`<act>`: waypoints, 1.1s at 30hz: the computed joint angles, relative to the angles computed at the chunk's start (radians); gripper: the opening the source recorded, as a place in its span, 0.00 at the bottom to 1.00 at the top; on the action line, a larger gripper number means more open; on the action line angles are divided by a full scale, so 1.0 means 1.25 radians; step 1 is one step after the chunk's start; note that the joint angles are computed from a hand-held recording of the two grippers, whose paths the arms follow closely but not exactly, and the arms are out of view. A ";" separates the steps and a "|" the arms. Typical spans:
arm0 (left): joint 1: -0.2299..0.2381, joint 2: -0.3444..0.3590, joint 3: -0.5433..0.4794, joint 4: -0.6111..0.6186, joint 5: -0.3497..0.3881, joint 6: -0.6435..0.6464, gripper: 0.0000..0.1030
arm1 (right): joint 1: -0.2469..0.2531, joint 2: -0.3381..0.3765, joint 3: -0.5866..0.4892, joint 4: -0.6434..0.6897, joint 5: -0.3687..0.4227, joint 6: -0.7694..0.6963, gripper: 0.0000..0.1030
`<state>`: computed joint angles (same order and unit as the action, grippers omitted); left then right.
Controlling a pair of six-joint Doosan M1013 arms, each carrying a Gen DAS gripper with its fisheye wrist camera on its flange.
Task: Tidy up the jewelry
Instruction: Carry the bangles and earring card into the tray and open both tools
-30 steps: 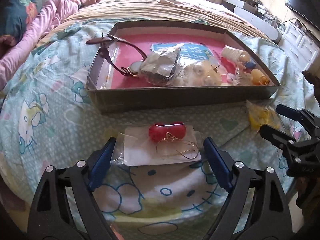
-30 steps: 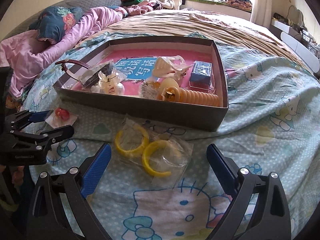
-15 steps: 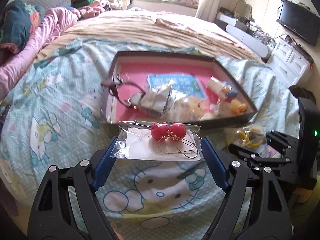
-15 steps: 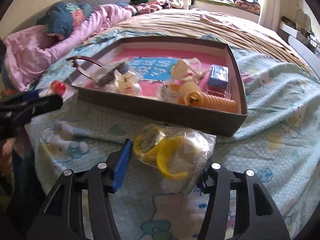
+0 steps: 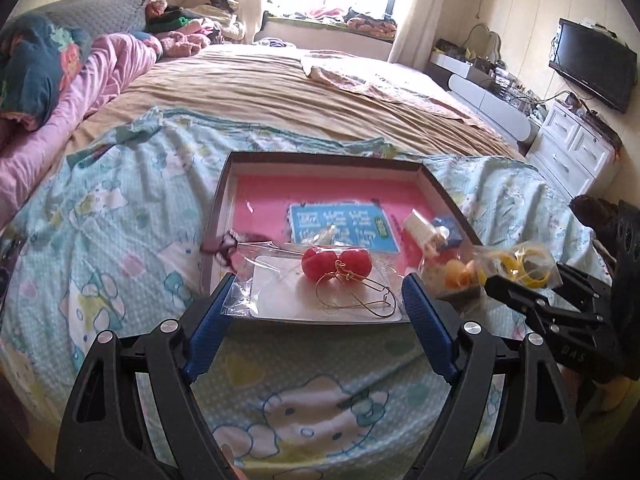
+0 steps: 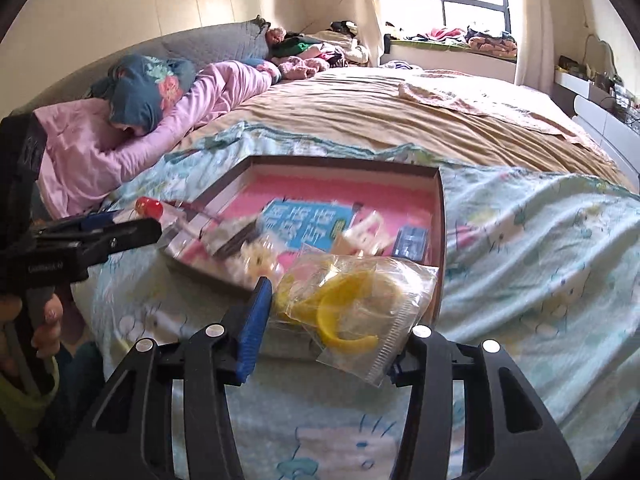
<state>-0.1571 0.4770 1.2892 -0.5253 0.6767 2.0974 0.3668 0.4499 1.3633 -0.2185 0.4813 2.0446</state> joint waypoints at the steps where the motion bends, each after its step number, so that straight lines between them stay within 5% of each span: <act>1: -0.001 0.001 -0.002 0.004 -0.004 0.000 0.73 | -0.001 0.001 -0.001 -0.004 -0.004 0.005 0.45; 33: -0.018 0.084 -0.103 0.017 0.050 -0.025 0.73 | -0.032 0.084 -0.117 0.009 0.076 -0.006 0.46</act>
<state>-0.1794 0.5823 1.1601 -0.5040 0.7387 2.0655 0.3272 0.5543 1.2166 -0.2069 0.5757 2.0375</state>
